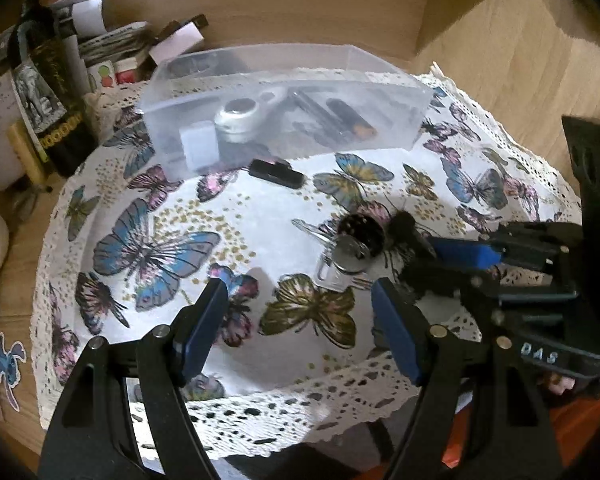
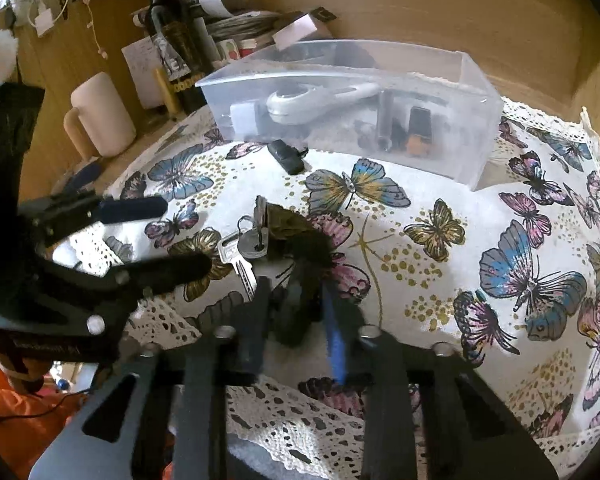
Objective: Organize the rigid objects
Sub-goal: 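Grasp the key ring with the left gripper while the right grasps the black knob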
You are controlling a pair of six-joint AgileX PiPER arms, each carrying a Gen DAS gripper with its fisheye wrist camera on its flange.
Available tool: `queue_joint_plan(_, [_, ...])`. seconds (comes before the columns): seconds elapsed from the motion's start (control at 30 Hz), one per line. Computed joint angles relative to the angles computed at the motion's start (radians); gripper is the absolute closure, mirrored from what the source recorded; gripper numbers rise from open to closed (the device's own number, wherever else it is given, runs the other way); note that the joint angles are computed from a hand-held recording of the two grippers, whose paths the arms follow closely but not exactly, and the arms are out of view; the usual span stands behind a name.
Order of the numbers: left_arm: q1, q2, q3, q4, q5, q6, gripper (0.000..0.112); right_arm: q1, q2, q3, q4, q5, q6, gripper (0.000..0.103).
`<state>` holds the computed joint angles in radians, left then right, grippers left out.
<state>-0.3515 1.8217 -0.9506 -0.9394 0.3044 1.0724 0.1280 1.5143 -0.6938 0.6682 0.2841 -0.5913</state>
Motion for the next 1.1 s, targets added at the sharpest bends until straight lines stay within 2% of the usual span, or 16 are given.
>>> queue_joint_plan(0.23, [-0.044, 0.044, -0.033, 0.091, 0.041, -0.077, 0.029, -0.025, -0.063, 0.043, 0.001, -0.045, 0.010, 0.083])
queue_joint_plan(0.33, [-0.073, 0.054, -0.037, 0.127, 0.018, -0.100, 0.022, -0.057, -0.090, 0.057, 0.019, -0.049, -0.008, 0.083])
queue_joint_plan(0.43, [-0.097, 0.070, -0.050, 0.143, -0.008, -0.111, 0.022, -0.085, -0.102, 0.067, 0.044, -0.052, -0.032, 0.083])
queue_joint_plan(0.53, [-0.124, 0.078, -0.034, 0.030, -0.079, 0.017, 0.037, -0.104, -0.103, 0.075, 0.090, -0.061, -0.077, 0.083])
queue_joint_plan(0.6, [-0.125, 0.081, -0.031, -0.090, -0.081, 0.149, 0.050, -0.118, -0.099, 0.075, 0.133, -0.056, -0.120, 0.083])
queue_joint_plan(0.9, [-0.081, 0.054, -0.009, -0.192, -0.055, 0.205, 0.051, -0.131, -0.106, 0.080, 0.214, -0.058, -0.203, 0.083])
queue_joint_plan(1.1, [-0.017, -0.027, 0.046, -0.394, -0.042, 0.369, 0.051, -0.129, -0.114, 0.072, 0.242, -0.072, -0.217, 0.083])
